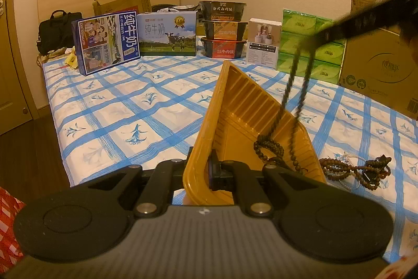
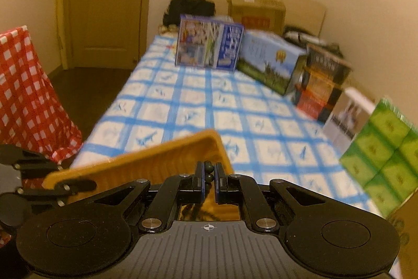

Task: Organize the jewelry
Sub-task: 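Carry the bead strand over the tray and open the right gripper, then grasp another dark bead strand with the right gripper and lift it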

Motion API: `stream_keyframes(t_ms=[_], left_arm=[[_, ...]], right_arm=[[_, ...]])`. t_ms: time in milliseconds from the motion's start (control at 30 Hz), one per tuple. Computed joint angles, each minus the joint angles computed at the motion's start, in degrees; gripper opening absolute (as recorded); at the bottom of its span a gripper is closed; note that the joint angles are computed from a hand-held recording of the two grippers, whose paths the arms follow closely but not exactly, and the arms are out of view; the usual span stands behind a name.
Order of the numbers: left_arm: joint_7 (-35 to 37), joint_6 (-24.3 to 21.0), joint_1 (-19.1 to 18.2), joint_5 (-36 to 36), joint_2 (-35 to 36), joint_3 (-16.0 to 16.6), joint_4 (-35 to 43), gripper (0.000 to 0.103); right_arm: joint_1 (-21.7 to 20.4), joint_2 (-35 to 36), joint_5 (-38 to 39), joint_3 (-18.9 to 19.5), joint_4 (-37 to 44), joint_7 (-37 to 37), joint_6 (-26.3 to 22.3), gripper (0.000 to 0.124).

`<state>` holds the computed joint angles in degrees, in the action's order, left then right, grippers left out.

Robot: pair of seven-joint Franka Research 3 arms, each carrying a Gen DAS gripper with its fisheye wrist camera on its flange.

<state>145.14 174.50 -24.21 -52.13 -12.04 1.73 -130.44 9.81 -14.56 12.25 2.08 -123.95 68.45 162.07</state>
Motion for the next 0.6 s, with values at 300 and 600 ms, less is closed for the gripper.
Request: stream_keyframes(t_ms=[300, 600], left_arm=[[-0.26, -0.18, 0.2, 0.09, 0.09, -0.07, 0.11, 0.007], [-0.14, -0.31, 0.53, -0.1, 0.19, -0.29, 0.21, 0.007]], right_arm=[[0.21, 1.31, 1.52, -0.8, -1.29, 1.22, -3.22, 0.007], [-0.69, -1.32, 3.77, -0.74, -3.97, 4.0, 0.58, 0.034]])
